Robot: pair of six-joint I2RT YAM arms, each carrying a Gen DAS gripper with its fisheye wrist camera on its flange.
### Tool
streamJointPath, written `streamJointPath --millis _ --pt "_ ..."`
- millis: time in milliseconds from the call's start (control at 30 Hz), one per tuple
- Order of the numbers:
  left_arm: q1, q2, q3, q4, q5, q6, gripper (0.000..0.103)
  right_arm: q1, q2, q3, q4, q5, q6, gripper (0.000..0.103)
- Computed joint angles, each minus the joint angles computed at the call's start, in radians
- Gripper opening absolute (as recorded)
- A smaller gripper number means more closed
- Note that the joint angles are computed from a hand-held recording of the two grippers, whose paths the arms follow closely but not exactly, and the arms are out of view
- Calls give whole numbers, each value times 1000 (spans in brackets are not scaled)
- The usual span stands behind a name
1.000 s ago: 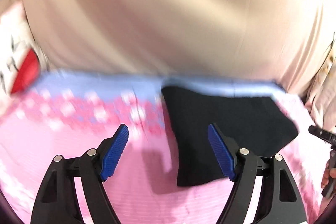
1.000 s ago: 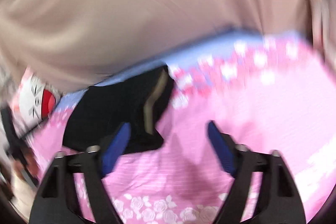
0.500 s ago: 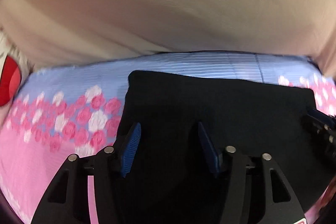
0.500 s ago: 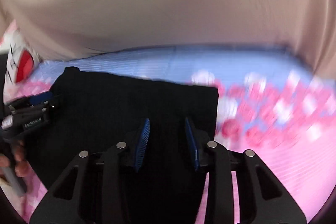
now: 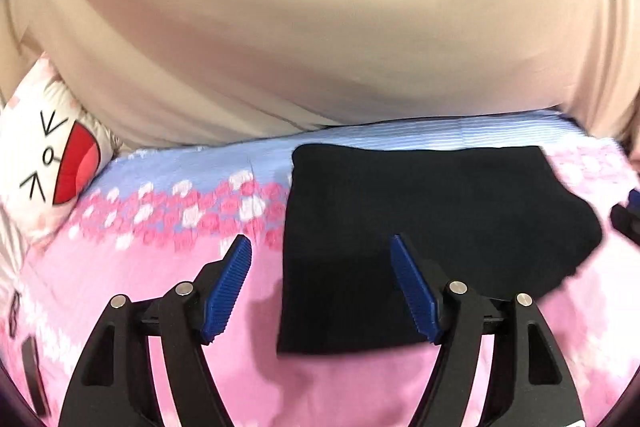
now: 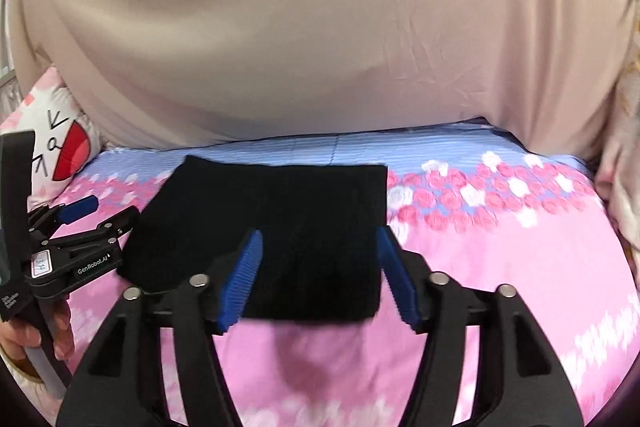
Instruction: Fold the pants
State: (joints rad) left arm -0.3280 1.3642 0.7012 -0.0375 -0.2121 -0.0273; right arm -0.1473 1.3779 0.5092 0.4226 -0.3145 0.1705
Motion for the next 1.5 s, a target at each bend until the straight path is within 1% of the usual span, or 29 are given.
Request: streamJointPath --millis 67,133,233,333,433,567,633,667,700,733,767,833,867,900,967,1000,1033,1067,1100,1133,1167,1233,1300,1333,1367,1400,1433,1467,1500 --pt "-18 -87 -45 -54 -7 -24 70 30 -83 -59 -9 51 13 59" --pt "-67 -173 -85 -109 -52 -51 70 66 -180 -132 -23 107 30 59" --pt "-113 -287 -143 -177 -74 -89 70 86 -252 -175 -60 97 54 59" --pt "-126 -344 -181 -219 -55 -115 70 117 -323 -230 -93 116 55 61" --pt "-173 -392 -222 -262 -77 -151 70 145 -376 -281 -114 130 61 62" --pt "-205 -423 -264 -285 -91 -182 70 148 -365 -329 -91 129 61 66" --pt "-182 -394 -265 -260 -82 -168 70 110 -324 -328 -54 82 48 66" --pt "-153 -346 -252 -217 -75 -148 70 73 -268 -306 -17 42 37 60" --pt "-128 -295 -236 -174 -70 -128 70 56 -225 -282 4 33 32 56" --pt "-102 -195 -197 -126 -83 -111 70 42 -174 -247 16 32 26 51" --pt "-83 -128 -169 -98 -85 -96 70 30 -127 -207 21 28 22 48" --pt "-48 48 -99 -27 -104 -79 70 13 -21 -119 40 16 18 44" --pt "-34 115 -65 -22 -103 -72 70 12 27 -77 36 4 16 43" --pt "-15 170 -36 -19 -79 -68 70 15 87 -27 26 -3 8 43" --pt "37 267 16 -23 -9 -72 71 22 189 44 25 -12 -12 40" --pt "53 278 19 -14 19 -71 74 28 262 95 7 10 -25 39" --pt "68 283 12 7 38 -68 78 31 329 140 -15 44 -32 40" --pt "77 290 11 17 32 -65 86 25 399 184 -35 54 -37 40" --pt "84 295 9 27 38 -59 89 1 473 220 -42 19 -13 40" --pt "94 299 4 41 53 -50 90 -21 498 206 19 -31 -6 40" --pt "96 300 4 44 58 -48 90 -26 488 204 6 -38 -4 41" --pt "95 277 -1 25 59 -49 87 -23 435 175 -7 -31 11 41" --pt "75 213 -24 -7 41 -61 84 -26 326 95 11 -26 20 41" --pt "63 164 -50 -16 34 -64 84 -28 258 47 19 -18 24 42" --pt "44 93 -83 -30 25 -66 84 -29 157 -17 16 -10 27 47" --pt "20 22 -112 -52 10 -69 84 -30 87 -56 7 -10 28 56" --pt "1 -33 -133 -72 -5 -73 84 -28 9 -94 -13 -4 31 76" --pt "-27 -117 -160 -107 -21 -81 84 -22 -72 -132 -34 7 33 88" --pt "-50 -187 -178 -144 -30 -92 84 -2 -192 -177 -74 33 29 89"
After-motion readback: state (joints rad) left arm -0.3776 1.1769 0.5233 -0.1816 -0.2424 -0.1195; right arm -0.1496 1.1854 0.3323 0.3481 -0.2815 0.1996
